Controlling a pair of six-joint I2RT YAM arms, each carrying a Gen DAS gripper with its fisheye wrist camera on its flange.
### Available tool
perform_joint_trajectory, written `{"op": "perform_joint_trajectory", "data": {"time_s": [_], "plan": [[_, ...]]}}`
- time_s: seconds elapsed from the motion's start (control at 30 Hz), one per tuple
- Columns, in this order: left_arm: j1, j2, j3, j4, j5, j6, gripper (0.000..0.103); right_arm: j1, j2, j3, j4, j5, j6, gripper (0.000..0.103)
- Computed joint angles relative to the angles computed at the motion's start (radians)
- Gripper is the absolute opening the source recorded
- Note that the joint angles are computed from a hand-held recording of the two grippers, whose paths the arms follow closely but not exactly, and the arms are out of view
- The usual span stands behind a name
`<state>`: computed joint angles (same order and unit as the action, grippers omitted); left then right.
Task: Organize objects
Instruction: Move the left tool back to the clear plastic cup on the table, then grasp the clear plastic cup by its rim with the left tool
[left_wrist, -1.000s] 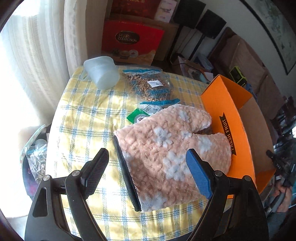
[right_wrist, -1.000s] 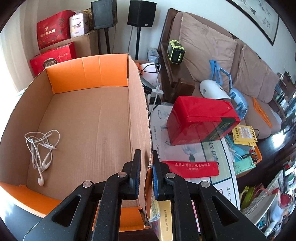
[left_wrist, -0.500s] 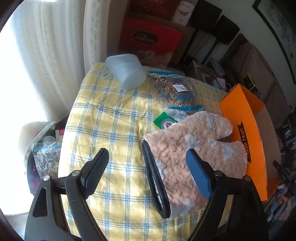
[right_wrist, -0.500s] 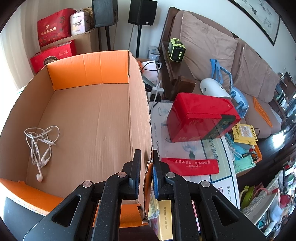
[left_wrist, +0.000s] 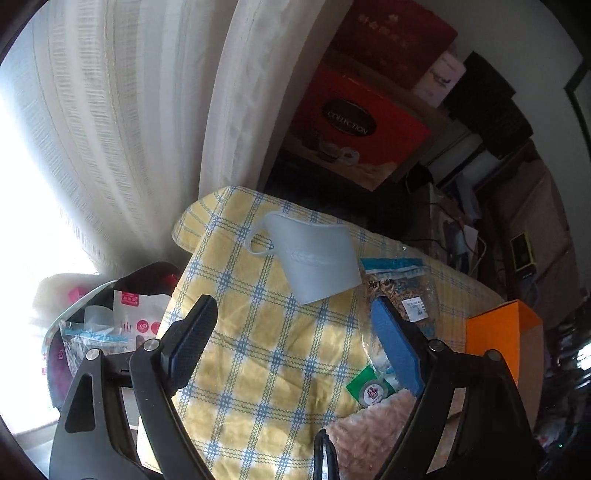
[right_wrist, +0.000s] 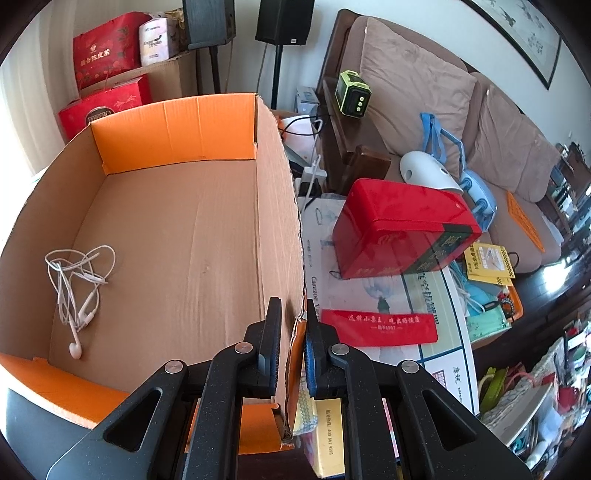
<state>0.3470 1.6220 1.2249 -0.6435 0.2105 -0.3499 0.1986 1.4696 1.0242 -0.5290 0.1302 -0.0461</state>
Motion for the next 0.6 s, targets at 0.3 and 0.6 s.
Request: {"op": "perform_joint_trajectory", "data": {"time_s": [0.3,0.6], "plan": [[-0.051,0.194,0.149,-0.001,-0.034,-0.041,0.083,-0.006,0.011,0.005,-0.009,0.006,-0.004,0.01],[-0.052,0.3,0.217,-0.004,-0.013,-0.09,0.074,-0.017,0.012,0.009,-0.014,-0.012,-0.004,0.01]]}}
